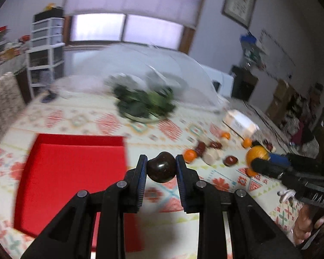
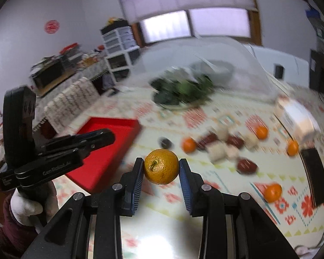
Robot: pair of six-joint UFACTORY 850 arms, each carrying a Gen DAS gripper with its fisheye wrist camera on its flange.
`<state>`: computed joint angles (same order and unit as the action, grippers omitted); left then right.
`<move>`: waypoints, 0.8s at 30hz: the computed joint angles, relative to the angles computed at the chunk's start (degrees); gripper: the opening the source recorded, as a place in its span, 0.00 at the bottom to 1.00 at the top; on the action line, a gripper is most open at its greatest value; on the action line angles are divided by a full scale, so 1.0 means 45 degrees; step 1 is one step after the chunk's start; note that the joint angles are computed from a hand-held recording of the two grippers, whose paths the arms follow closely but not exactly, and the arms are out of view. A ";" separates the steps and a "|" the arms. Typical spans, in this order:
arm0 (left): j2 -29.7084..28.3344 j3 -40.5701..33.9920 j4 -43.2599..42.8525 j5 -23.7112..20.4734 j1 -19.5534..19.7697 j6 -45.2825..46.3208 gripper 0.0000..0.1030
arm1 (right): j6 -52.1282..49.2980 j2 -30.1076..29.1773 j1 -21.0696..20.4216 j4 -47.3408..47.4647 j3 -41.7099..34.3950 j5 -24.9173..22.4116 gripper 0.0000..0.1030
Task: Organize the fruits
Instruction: 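Grasp a dark chestnut with the left tool while the right tool grasps a mandarin, then carry the chestnut and mandarin to the red tray and release both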
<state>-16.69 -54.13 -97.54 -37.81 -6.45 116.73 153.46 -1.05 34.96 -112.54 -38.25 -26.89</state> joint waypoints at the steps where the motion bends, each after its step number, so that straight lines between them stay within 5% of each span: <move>1: 0.0067 -0.0073 0.0076 -0.0157 0.0336 -0.0101 0.25 | -0.0354 -0.0036 0.0129 0.0202 -0.0307 -0.0081 0.35; 11: 0.0952 0.0214 0.0952 -0.2716 0.2514 -0.0702 0.25 | -0.3467 0.0315 0.1615 0.2261 -0.2016 -0.2552 0.34; 14: 0.1330 0.0689 0.0926 -0.3362 0.2559 -0.0441 0.25 | -0.3566 0.0708 0.2114 0.3193 -0.1703 -0.3585 0.34; 18: 0.2062 0.1497 0.1072 -0.4089 0.2336 -0.0067 0.25 | -0.4694 0.1173 0.3492 0.6170 -0.1296 -0.7622 0.35; 20: 0.2367 0.1808 0.1131 -0.4245 0.2137 -0.0029 0.25 | -0.4255 0.1789 0.3940 0.6859 -0.0710 -0.8645 0.35; 24: 0.3176 0.2609 0.1033 -0.4614 0.1739 0.0089 0.25 | -0.1093 0.4129 0.4663 0.6812 0.1389 -0.8518 0.35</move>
<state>-2.40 -42.39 -92.89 -58.58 1.38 117.13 148.54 17.53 55.94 -81.88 -32.00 -65.22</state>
